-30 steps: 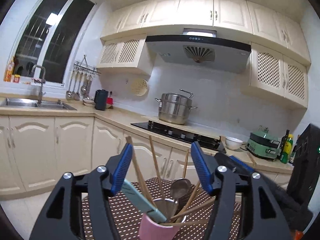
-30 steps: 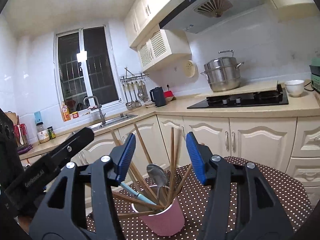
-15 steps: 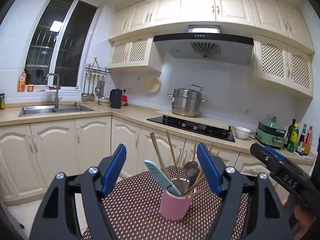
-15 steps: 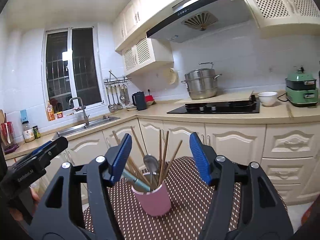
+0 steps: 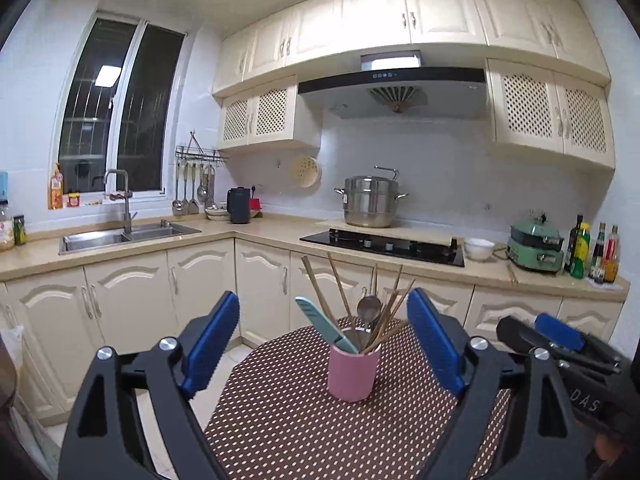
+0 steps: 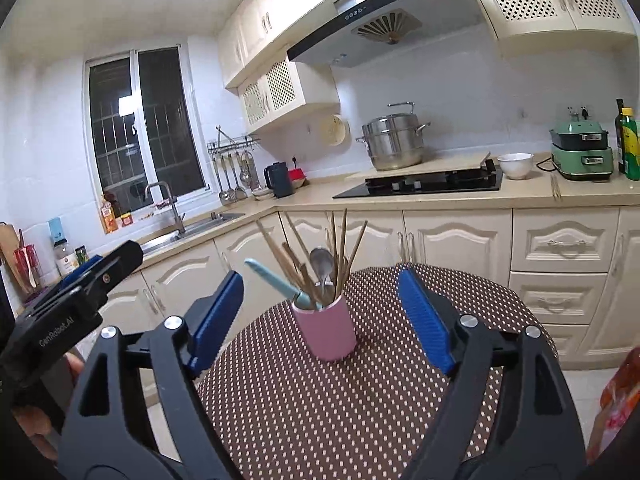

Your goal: Organize utensils

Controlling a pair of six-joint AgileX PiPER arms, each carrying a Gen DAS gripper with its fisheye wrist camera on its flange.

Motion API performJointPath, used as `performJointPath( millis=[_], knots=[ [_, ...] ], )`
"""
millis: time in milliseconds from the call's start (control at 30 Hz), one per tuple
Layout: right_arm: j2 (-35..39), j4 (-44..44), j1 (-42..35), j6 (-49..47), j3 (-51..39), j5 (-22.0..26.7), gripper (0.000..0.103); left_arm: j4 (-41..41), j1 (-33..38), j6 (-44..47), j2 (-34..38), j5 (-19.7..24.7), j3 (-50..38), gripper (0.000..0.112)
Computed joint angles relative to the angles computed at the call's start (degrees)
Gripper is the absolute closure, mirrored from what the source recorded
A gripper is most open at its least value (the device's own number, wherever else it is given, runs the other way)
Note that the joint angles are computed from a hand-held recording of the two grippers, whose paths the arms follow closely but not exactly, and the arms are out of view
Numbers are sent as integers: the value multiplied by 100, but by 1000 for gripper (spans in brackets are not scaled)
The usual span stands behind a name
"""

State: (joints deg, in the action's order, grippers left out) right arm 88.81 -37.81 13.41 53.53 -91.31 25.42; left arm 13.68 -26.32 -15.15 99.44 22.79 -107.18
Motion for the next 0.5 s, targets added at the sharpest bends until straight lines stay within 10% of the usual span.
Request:
performJointPath(
  millis=[500],
  knots=[
    [-565, -2467, 1178, 1496, 364, 1152, 14, 895, -85, -828, -1071, -150, 1234, 26]
  ],
)
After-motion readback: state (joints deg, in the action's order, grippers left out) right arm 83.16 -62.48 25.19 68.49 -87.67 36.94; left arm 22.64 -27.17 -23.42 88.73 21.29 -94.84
